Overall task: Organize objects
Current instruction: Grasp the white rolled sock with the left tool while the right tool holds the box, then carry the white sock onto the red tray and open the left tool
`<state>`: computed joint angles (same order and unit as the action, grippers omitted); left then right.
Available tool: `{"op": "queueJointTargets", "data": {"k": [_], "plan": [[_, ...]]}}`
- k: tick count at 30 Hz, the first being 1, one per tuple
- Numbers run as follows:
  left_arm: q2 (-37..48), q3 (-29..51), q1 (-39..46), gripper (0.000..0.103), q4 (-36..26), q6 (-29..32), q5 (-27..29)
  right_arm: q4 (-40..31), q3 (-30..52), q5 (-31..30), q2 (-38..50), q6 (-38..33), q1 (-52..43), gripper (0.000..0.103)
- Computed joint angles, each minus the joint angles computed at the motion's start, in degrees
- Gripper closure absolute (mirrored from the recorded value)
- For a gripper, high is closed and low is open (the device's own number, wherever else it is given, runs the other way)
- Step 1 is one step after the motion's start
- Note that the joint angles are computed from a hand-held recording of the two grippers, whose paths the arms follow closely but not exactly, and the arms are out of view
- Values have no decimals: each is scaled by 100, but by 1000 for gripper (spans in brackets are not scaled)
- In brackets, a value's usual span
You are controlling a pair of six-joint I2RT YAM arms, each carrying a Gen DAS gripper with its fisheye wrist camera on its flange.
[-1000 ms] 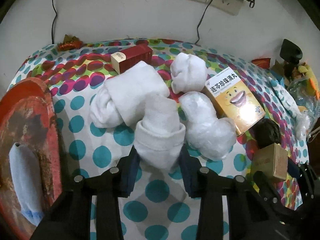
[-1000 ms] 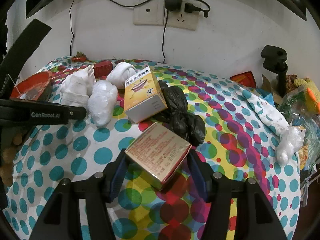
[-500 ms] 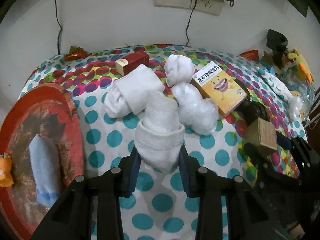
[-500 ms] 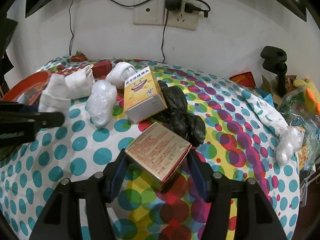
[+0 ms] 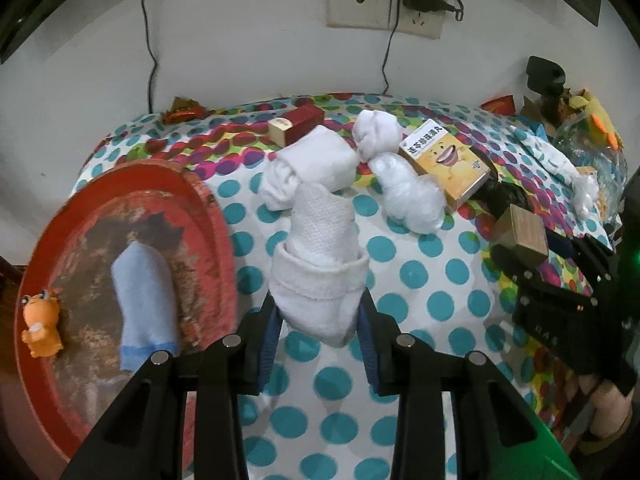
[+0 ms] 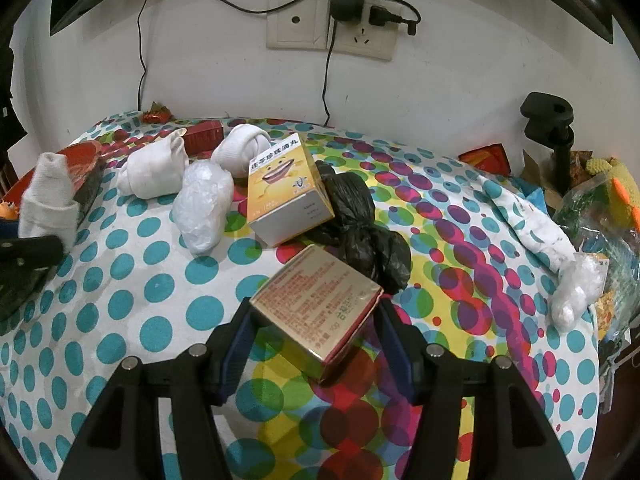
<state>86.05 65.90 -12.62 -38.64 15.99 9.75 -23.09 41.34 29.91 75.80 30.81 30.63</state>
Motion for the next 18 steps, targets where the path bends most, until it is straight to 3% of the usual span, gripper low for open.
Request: {"op": "queueJointTargets", "data": {"k": [10, 18], "plan": [[-202, 197, 916, 70, -364, 544, 236, -92, 85, 43, 90, 26, 15, 42], [159, 579, 1855, 70, -461, 805, 313, -77, 64, 83, 52, 43, 32, 42]]}}
